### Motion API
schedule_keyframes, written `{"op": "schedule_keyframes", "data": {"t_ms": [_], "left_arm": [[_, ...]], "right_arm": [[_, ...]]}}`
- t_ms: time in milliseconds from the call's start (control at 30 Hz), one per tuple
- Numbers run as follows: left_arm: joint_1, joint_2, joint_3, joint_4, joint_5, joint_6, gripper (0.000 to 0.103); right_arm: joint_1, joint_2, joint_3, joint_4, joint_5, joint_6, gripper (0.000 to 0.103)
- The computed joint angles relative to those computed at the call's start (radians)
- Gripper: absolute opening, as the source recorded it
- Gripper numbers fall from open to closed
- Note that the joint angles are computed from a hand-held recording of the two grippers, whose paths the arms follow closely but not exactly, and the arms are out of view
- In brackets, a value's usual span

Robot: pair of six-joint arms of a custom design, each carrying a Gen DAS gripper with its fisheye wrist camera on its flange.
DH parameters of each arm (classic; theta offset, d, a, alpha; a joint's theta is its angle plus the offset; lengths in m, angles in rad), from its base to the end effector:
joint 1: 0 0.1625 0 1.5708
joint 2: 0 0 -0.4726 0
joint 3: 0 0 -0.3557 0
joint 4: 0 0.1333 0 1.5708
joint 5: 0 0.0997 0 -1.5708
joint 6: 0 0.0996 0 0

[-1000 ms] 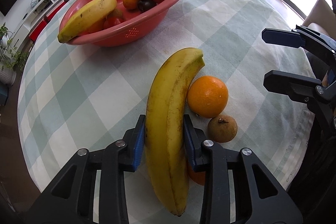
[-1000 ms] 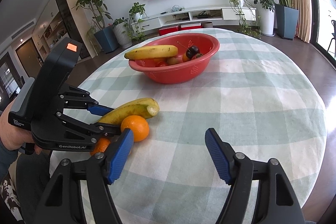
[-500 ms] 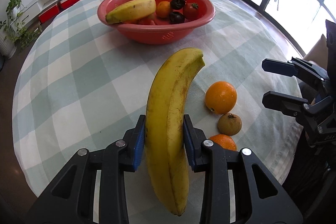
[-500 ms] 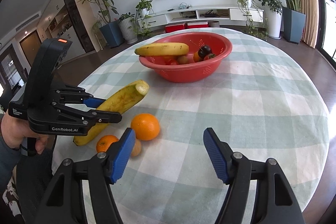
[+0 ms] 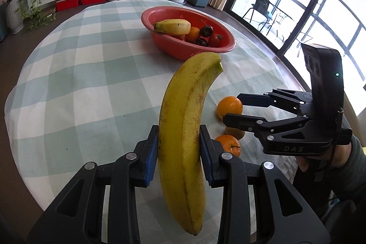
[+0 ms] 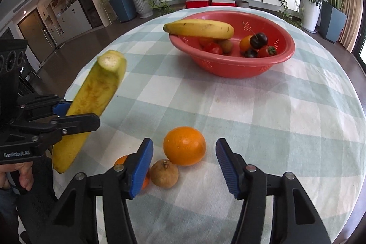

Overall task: Organize fruits
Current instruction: 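Lift the banana with the left tool while the right tool grasps the large orange, then carry the banana and orange over the red bowl and lower them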

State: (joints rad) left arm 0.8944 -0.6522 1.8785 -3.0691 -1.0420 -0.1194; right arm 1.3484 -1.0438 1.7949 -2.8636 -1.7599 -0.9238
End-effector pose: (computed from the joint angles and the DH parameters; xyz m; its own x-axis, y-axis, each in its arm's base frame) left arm -0.2418 -0.5944 0.0585 -0.8246 0.3422 -0.4505 0.5084 0.7976 -0.3246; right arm -0.0280 -0.6432 0.2958 -0.7154 -0.4793 0.5085 -0.6334 0.7521 -0.1823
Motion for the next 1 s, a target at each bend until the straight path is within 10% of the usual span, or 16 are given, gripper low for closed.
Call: {"op": "schedule_keyframes", "data": {"t_ms": [1000], "left_arm": [[-0.020, 0.020, -0.043, -0.043, -0.037, 0.008, 0.031]], "right_arm": [[-0.074, -0.081, -0.036, 0.095, 0.155, 0.107, 0.044]]}}
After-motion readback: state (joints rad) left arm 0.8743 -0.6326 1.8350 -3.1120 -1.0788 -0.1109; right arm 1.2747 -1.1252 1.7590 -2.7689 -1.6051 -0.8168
